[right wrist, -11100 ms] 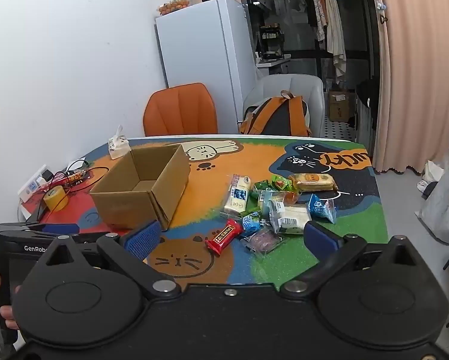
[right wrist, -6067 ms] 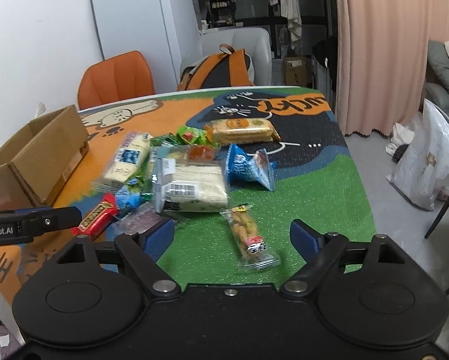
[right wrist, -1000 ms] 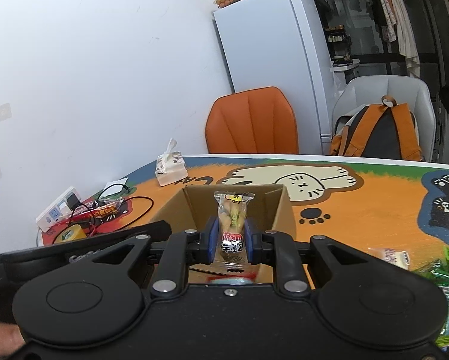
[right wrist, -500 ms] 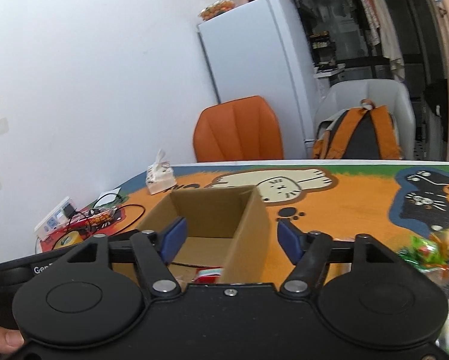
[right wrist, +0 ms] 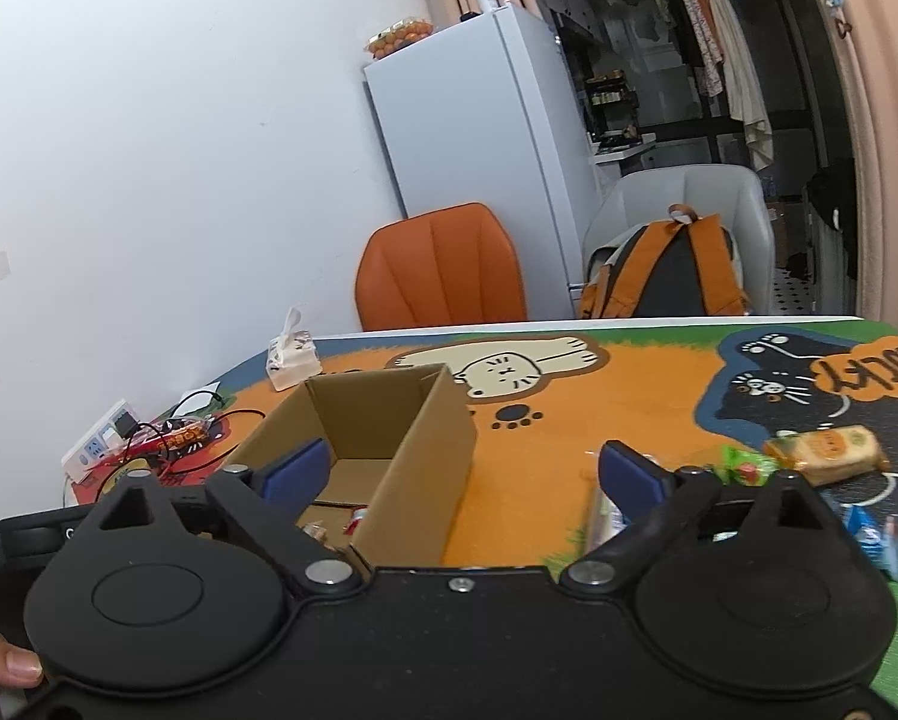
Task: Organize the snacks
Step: 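Open both tools to drop the snacks into the cardboard box, then move both tools back toward the snack pile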
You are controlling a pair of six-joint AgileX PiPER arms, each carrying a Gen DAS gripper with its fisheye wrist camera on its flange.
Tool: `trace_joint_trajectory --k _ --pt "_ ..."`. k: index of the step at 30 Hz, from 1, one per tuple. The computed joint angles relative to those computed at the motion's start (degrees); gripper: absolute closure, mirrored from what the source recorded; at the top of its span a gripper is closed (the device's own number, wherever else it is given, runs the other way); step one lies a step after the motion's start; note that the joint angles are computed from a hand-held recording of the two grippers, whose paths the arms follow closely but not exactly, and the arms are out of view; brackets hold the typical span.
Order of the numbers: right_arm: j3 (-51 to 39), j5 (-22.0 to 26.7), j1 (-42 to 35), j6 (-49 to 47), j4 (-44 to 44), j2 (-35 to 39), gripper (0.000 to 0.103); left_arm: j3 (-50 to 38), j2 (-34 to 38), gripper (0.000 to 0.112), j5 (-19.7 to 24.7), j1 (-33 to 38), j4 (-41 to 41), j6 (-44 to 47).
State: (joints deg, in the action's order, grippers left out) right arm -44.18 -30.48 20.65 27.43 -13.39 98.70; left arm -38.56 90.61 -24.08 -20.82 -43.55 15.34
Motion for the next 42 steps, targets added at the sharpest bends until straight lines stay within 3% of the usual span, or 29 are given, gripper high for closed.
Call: trace_joint_trajectory --k 21,33,42 --pt "13.0 -3.8 -9.1 0.9 -4.7 -10.5 0.0 0.3 -3.1 0.01 -2.1 -11.6 -13.0 11.3" --pt "16.5 -7.1 -15.9 3.7 -10.9 -10.9 0.0 -1.2 -1.1 0.009 -3.2 -16.0 -13.3 12.9" --pt "18.5 -9.9 -19.5 1.7 -10.6 -9.4 0.001 -2.8 2.6 0.01 -0.9 -16.1 -4.3 4.2"
